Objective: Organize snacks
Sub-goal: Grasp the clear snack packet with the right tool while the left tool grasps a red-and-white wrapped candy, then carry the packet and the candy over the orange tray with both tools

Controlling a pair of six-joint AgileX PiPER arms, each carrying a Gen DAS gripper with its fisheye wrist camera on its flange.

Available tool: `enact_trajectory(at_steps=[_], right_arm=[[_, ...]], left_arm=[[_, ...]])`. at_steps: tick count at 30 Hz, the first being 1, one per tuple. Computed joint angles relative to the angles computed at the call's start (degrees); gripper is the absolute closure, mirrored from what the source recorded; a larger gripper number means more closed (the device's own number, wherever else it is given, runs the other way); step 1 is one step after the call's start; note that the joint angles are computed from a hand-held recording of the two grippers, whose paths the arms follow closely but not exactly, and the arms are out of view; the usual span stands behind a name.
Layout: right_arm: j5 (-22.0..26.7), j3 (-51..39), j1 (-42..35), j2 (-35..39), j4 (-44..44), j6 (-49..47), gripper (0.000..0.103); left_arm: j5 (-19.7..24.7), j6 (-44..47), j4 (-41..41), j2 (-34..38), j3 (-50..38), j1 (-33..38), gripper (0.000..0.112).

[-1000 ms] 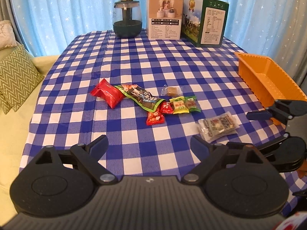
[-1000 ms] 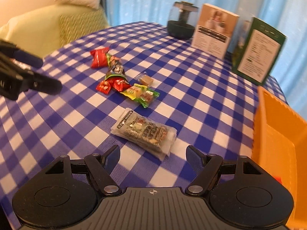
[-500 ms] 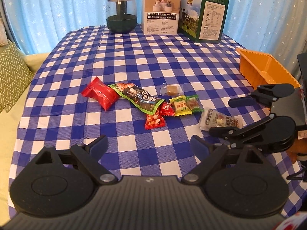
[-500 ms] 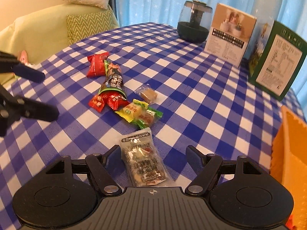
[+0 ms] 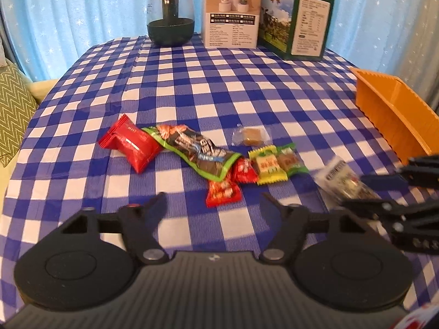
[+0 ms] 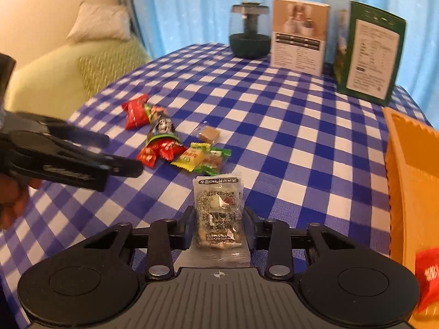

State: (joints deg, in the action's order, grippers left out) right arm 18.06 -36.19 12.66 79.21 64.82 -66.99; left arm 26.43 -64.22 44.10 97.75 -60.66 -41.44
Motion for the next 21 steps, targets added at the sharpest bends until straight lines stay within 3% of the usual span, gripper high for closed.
enact_trajectory(at_steps=[3, 7, 9, 10, 21], right_arm=[[-0.39, -0.05, 0.32, -0.04, -0.37, 1.28, 0.066], [-1.16, -0.15, 0.77, 0.17, -1.79, 3.51, 0.066], [-1.14, 0.00, 0.51, 0.27, -0.94, 3.08, 0.066], [-1.21, -0.01, 0.54, 0.21, -1.29, 3.78, 0.066], [-1.95, 2.39, 1.50, -3.58, -9.37, 18.16, 0.066]], left_arm=[[-0.47, -0.91, 0.97, 2.66, -2.08, 0.72, 0.070], [-2.23, -2.99, 2.51, 4.67, -3.41, 1.78, 0.070], [-2.49, -1.40, 1.59, 5.51, -4.22, 2.11, 0.077], [-2.35, 0.66, -0.06, 5.65, -4.60, 2.24, 0.086], [2.24, 18.21, -15.55, -1.20, -0.18, -0.58, 0.087]])
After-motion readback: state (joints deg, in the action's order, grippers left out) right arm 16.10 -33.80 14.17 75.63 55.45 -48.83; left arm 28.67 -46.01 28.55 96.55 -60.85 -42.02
